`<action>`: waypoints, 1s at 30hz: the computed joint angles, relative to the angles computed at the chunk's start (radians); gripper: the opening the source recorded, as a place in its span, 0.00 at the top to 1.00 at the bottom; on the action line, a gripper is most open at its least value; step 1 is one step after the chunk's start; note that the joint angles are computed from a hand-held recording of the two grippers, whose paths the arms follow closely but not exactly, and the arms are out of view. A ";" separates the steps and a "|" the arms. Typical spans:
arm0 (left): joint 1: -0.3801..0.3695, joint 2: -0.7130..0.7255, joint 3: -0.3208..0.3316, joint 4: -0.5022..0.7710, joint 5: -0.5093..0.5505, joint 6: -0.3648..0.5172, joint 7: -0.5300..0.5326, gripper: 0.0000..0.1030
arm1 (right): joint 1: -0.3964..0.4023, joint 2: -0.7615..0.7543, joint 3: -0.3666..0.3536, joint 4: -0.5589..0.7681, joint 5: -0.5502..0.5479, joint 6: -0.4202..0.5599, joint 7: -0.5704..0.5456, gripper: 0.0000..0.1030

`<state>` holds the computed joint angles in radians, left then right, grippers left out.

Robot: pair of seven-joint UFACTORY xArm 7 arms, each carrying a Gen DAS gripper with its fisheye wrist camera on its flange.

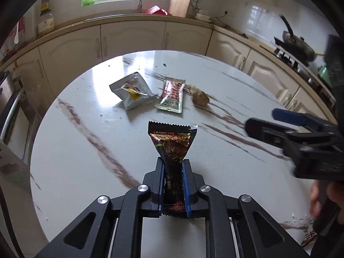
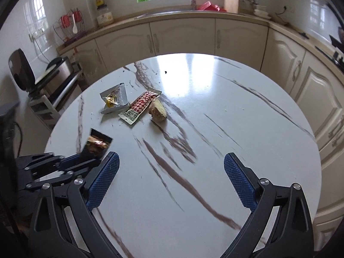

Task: Collect trash
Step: 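Grasp the dark snack wrapper with the left gripper while the right gripper grasps the ginger root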

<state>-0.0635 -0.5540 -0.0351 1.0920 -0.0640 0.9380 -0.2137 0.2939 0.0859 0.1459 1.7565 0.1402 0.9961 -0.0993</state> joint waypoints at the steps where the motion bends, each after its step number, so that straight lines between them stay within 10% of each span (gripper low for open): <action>1: -0.004 -0.012 0.015 -0.008 -0.014 -0.004 0.010 0.89 | 0.008 0.027 0.005 0.031 -0.019 0.011 0.003 0.05; 17: 0.041 -0.101 0.065 -0.050 -0.034 0.020 0.047 0.89 | 0.110 0.384 -0.022 0.485 -0.129 0.173 0.050 0.27; 30: 0.032 -0.095 0.053 -0.018 -0.045 0.048 0.055 0.89 | 0.098 0.415 -0.016 0.546 -0.081 0.225 -0.001 0.75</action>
<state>-0.0315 -0.6488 0.0176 1.0739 -0.1094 0.9858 -0.1589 0.3919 0.5011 0.1296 2.3027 0.0590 1.2210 -0.0999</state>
